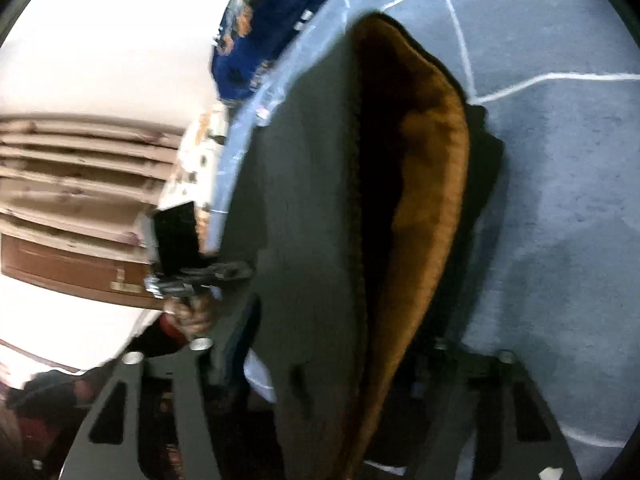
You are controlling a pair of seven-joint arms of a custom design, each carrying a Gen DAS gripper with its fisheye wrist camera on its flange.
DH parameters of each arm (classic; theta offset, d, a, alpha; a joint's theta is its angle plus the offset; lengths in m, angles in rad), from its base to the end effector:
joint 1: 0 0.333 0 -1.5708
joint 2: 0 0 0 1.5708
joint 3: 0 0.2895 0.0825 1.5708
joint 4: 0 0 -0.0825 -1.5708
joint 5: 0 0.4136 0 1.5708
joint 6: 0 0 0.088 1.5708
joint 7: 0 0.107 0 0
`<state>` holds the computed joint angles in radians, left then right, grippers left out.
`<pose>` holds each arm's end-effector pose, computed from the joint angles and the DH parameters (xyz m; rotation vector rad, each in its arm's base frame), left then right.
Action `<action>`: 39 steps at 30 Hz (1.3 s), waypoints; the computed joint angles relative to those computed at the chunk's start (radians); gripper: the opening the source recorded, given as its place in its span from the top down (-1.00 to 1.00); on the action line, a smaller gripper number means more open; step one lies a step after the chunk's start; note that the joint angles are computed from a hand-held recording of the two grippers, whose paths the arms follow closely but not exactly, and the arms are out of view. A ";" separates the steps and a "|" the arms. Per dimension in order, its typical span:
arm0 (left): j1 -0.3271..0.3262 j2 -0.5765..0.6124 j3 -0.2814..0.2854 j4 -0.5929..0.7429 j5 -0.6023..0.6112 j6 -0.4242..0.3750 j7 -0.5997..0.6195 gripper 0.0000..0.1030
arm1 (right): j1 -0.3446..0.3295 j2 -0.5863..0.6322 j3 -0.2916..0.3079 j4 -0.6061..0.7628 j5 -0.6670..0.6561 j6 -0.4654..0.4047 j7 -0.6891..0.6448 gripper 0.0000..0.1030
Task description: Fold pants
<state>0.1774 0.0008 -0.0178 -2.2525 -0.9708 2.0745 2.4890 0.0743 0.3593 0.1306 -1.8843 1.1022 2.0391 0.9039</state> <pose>0.5372 0.0437 0.3219 1.6686 -2.0057 1.0107 0.6151 0.1755 0.2872 -1.7883 1.4359 0.8295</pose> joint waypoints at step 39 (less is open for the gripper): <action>-0.217 -0.512 0.112 -0.449 0.197 0.696 -0.077 0.68 | 0.164 -0.147 0.017 -0.195 0.575 0.204 -0.216 0.53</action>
